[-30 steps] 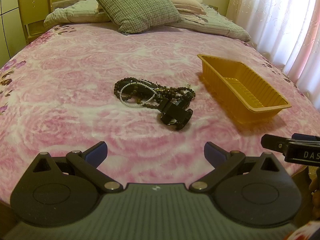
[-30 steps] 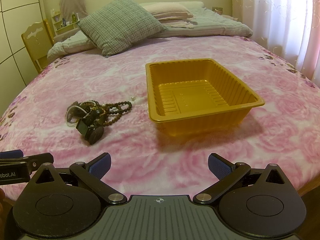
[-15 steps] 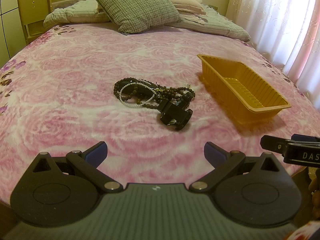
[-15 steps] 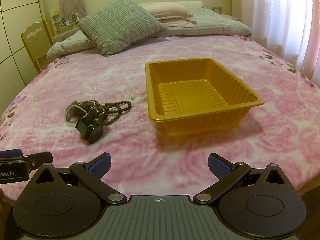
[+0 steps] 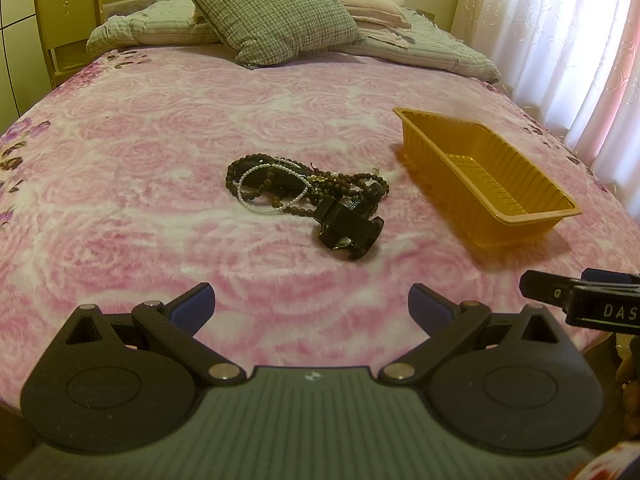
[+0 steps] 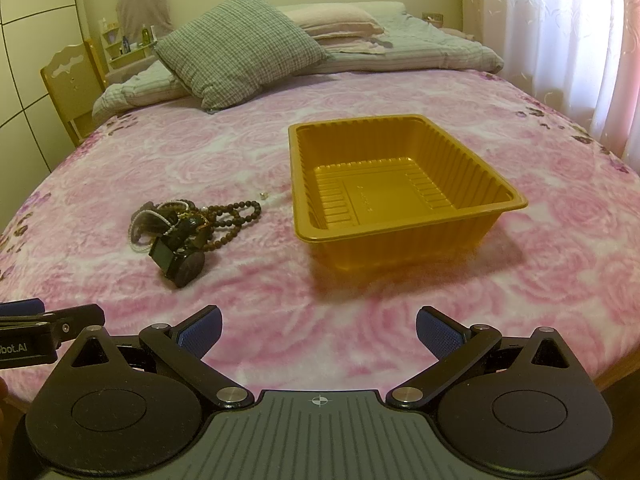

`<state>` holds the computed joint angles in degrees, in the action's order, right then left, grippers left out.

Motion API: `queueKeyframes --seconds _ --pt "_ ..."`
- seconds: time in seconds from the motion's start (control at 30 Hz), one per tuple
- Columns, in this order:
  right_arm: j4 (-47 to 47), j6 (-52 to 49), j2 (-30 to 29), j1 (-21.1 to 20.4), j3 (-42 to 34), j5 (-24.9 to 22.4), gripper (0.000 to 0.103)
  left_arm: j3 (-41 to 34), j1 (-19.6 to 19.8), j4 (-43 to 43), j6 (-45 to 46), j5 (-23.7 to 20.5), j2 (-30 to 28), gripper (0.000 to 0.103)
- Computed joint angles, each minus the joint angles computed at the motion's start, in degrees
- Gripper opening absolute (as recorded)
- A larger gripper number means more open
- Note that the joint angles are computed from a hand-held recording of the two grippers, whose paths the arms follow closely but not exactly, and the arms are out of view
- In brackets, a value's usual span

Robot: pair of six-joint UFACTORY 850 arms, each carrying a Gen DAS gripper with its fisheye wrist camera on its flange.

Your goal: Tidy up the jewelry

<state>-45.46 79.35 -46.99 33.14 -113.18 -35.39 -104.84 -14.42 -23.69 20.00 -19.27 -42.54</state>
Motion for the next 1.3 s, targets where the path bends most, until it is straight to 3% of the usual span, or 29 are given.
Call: queueKeyframes --seconds 0.3,0.53,0.73,0.87,1.1,1.3 --pt "-2.63 4.18 0.78 -0.21 1.90 0.90 0.102 -1.02 0.21 -3.57 1.72 -1.18 -0.71 0.102" --pt "-21.24 28.48 5.23 -1.95 10.47 2.59 0.102 -5.23 1.42 -14.28 6.93 -4.59 -3.92 0.102" --pt "-34.60 47.28 7.71 -5.99 15.99 2.63 0.102 -9.94 1.58 -14.10 3.10 -5.61 -7.33 0.102" --pt "-39.56 54.63 6.87 -9.38 16.45 4.56 0.083 -11.58 1.27 -12.87 1.91 -3.83 -8.83 0.102" --pt "-43.31 62.63 3.68 -13.19 14.83 8.04 0.060 -13.78 1.44 -16.72 5.31 -2.28 -10.95 0.102" --pt "-41.85 62.30 1.02 -14.24 12.18 9.39 0.030 -15.14 1.35 -16.88 6.02 -1.52 -12.29 0.101"
